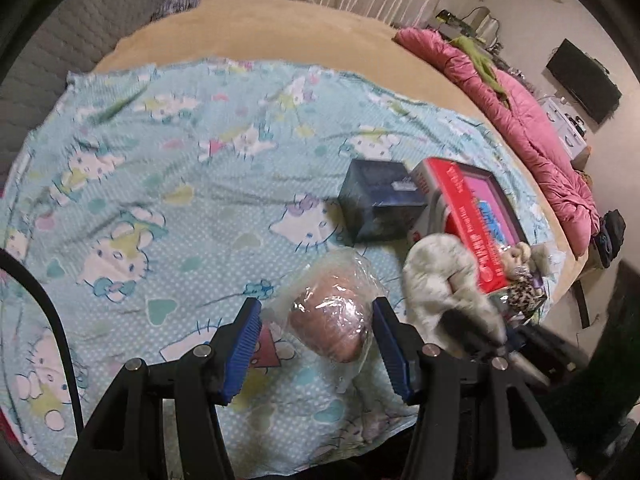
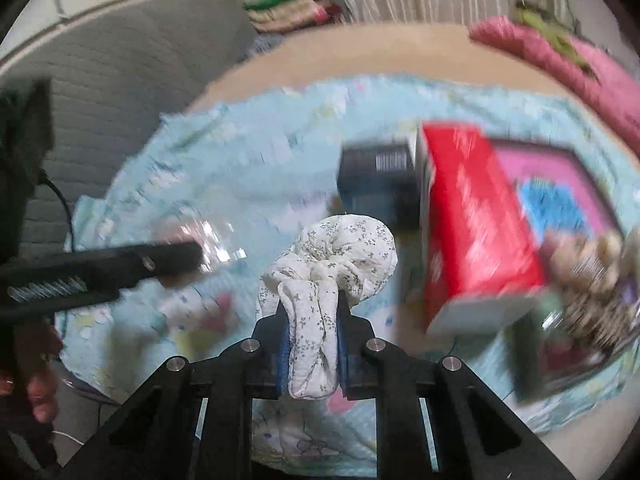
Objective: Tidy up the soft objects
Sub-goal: 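Lift and carry the bag with the left tool while the right tool carries the scrunchie to the tray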
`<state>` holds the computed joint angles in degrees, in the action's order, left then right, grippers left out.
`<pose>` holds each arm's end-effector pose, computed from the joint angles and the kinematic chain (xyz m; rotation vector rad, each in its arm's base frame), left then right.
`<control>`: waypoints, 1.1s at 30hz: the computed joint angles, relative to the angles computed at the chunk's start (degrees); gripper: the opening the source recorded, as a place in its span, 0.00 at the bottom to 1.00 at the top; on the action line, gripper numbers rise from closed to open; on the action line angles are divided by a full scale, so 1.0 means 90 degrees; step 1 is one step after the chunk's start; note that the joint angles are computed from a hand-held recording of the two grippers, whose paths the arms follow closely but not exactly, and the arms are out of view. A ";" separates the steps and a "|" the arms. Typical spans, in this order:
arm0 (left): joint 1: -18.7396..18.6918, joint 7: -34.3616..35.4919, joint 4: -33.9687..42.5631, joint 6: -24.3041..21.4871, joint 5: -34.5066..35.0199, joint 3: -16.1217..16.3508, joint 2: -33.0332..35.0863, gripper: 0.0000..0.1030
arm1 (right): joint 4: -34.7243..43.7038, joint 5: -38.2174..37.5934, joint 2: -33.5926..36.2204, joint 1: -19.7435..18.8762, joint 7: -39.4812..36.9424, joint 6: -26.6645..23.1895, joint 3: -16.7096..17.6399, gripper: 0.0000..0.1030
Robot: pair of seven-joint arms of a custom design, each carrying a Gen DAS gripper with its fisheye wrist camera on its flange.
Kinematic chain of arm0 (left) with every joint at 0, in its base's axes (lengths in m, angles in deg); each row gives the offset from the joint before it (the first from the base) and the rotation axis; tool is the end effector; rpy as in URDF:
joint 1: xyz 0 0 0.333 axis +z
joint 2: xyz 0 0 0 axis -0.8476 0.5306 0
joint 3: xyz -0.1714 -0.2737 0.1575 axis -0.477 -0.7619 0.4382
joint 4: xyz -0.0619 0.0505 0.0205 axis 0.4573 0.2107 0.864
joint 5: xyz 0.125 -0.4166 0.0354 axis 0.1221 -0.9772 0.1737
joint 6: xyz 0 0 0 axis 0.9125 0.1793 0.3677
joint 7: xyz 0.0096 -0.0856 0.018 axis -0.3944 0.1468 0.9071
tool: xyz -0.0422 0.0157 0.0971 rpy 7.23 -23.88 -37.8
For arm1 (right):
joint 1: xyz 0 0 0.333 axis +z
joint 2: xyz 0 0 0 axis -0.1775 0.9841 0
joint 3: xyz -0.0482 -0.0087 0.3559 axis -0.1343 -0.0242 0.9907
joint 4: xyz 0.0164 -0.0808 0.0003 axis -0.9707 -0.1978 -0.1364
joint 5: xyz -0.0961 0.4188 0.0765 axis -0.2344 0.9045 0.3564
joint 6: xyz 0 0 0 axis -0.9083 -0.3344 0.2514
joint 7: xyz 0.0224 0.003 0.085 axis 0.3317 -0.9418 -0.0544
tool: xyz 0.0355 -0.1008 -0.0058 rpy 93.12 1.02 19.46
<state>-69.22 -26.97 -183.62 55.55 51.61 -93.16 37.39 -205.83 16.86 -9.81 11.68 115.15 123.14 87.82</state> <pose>0.3944 -0.2452 0.5044 -2.4635 1.3314 -0.6615 0.4720 0.1791 0.4950 -2.2941 0.9600 -0.0573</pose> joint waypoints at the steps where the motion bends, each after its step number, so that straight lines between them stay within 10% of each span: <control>1: 0.0027 -0.0024 0.0102 -0.0077 0.0074 -0.0054 0.0003 0.55 | 0.0087 0.0062 -0.0032 -0.0015 -0.0010 -0.0062 -0.0059 0.18; 16: -0.0206 -0.0239 0.2125 -0.0993 0.1260 -0.0435 0.1245 0.55 | 0.1056 0.0537 -0.0169 -0.0733 -0.0534 -0.0652 -0.0716 0.18; 33: -0.1316 -0.0202 0.4403 -0.1339 0.2124 0.0087 0.3312 0.55 | 0.1943 0.1111 0.0490 -0.1679 -0.0877 -0.1020 -0.0978 0.18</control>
